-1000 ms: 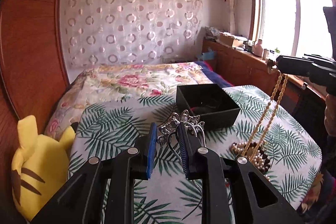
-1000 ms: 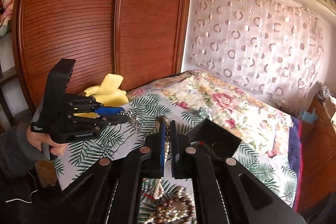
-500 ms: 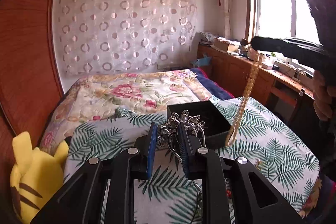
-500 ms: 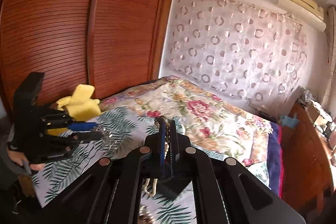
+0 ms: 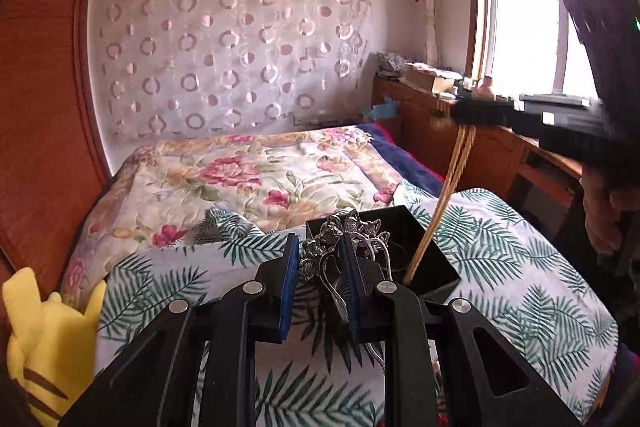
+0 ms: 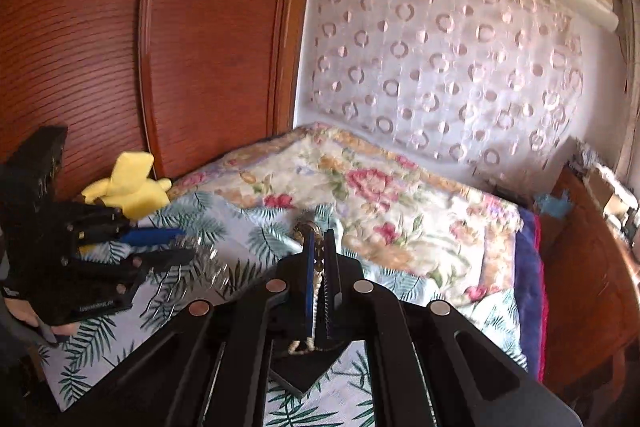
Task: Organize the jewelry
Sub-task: 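Carry the comb with the left tool while the right carries the pearls over the box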
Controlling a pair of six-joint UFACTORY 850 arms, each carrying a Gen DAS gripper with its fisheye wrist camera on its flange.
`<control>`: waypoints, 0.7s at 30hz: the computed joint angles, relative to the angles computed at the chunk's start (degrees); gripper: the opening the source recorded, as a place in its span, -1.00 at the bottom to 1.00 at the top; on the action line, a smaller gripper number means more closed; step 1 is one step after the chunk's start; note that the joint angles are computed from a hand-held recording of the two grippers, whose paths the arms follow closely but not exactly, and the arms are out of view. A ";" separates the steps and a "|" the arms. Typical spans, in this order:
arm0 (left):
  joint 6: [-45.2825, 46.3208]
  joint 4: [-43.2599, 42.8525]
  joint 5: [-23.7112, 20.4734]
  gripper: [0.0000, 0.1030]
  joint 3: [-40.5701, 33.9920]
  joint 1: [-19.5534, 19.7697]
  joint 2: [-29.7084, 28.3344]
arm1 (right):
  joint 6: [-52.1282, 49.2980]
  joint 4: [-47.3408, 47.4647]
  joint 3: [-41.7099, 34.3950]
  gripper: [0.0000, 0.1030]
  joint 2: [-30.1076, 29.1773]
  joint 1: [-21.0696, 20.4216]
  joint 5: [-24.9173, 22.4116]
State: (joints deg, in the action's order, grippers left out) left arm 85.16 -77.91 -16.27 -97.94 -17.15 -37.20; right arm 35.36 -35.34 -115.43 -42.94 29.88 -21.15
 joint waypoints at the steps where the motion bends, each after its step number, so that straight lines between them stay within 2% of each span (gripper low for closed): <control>1: -3.28 3.08 0.05 -0.63 -1.65 -0.18 -1.08 | -0.78 1.19 -0.16 -0.90 -0.56 -0.12 -0.36; 9: -26.65 23.96 -1.48 -0.63 -13.92 -1.45 -9.48 | -8.25 12.39 0.12 -0.89 -3.39 -1.22 -1.45; 14: -40.13 37.02 -4.01 -0.63 -21.17 -2.48 -14.32 | -10.40 15.55 0.88 -0.88 -4.24 -1.33 -2.10; 21: -46.49 44.77 -4.85 -0.63 -24.20 -3.63 -16.89 | -5.91 12.40 6.81 -0.88 -1.16 -1.14 0.86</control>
